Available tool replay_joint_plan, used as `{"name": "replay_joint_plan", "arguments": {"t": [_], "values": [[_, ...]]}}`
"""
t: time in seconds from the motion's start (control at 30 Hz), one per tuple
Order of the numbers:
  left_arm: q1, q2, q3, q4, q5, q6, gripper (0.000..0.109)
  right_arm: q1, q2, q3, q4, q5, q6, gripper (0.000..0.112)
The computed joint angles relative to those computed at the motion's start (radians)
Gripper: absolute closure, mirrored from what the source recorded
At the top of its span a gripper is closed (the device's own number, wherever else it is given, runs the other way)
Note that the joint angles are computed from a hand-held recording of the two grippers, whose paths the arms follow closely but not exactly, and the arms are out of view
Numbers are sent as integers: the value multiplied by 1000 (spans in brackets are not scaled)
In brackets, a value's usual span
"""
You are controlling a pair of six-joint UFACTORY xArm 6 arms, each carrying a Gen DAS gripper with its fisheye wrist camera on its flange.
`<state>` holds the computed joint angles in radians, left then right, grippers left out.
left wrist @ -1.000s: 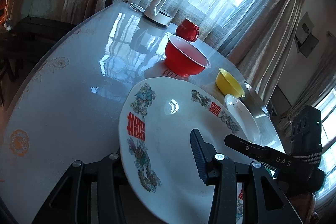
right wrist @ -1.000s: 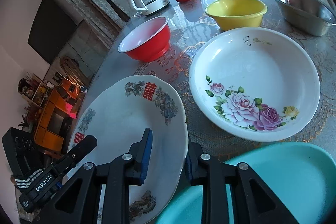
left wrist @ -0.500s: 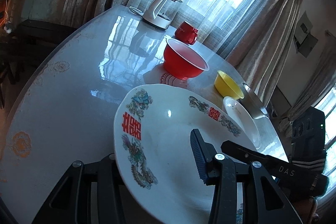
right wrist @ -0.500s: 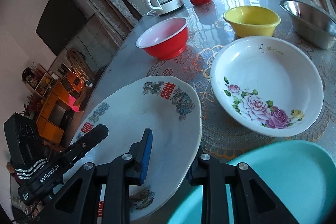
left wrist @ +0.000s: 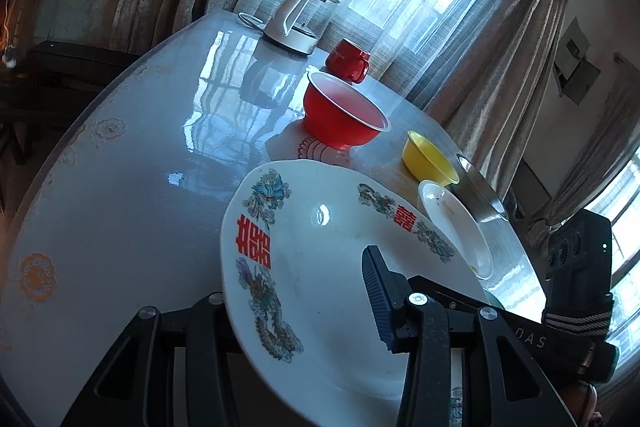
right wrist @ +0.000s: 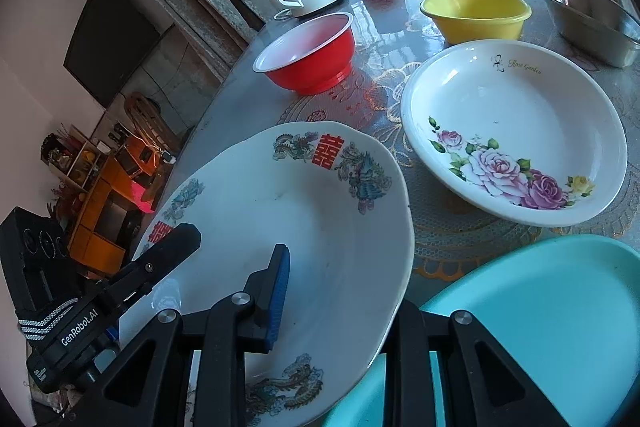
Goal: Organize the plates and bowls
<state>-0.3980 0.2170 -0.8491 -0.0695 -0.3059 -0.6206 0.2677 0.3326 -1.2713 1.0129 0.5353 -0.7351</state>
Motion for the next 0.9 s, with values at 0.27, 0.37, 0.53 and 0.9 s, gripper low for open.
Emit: {"name": "replay_joint_plan", "arguments": {"t": [0.27, 0.37, 0.53, 0.9], "values": [[15, -1, 0, 84, 2, -56, 63, 18, -24, 38, 10, -70, -30, 85], [31, 2, -4, 160, 0, -113, 63, 13, -28, 47, 37, -72, -52, 85], [28, -1, 0, 163, -18, -102, 63, 14, -48, 70, 67, -92, -89, 85], [6, -12, 18, 181, -69, -58, 63, 19, -116, 140, 110, -151, -143, 85]]}}
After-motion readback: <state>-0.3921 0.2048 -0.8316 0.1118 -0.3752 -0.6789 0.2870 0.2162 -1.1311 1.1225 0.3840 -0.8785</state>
